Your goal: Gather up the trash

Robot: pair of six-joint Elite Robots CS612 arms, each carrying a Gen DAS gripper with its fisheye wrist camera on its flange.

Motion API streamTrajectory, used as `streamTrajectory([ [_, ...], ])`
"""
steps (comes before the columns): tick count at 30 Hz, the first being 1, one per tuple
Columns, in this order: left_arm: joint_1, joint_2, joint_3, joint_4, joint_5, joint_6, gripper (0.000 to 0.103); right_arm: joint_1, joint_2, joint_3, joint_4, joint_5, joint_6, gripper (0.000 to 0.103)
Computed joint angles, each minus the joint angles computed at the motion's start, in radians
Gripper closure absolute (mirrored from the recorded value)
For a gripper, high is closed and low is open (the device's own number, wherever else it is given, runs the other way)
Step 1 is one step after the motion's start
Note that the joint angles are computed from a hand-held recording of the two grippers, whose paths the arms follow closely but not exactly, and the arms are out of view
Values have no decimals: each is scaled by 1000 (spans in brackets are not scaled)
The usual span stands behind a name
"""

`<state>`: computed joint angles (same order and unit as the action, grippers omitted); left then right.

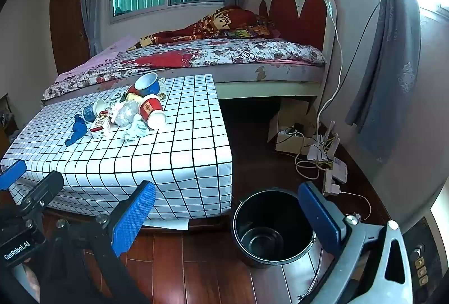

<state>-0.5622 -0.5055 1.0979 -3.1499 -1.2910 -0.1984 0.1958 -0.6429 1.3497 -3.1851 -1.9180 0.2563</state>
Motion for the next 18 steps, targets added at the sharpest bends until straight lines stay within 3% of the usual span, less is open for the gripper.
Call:
streamTrajectory([
  [8,-3,-4,26,-51,19,-5,0,1,0,-2,-1,0,-3,1],
  [18,4,-9,21,-27,3,-11,0,1,2,-7,2,2,-2,1],
])
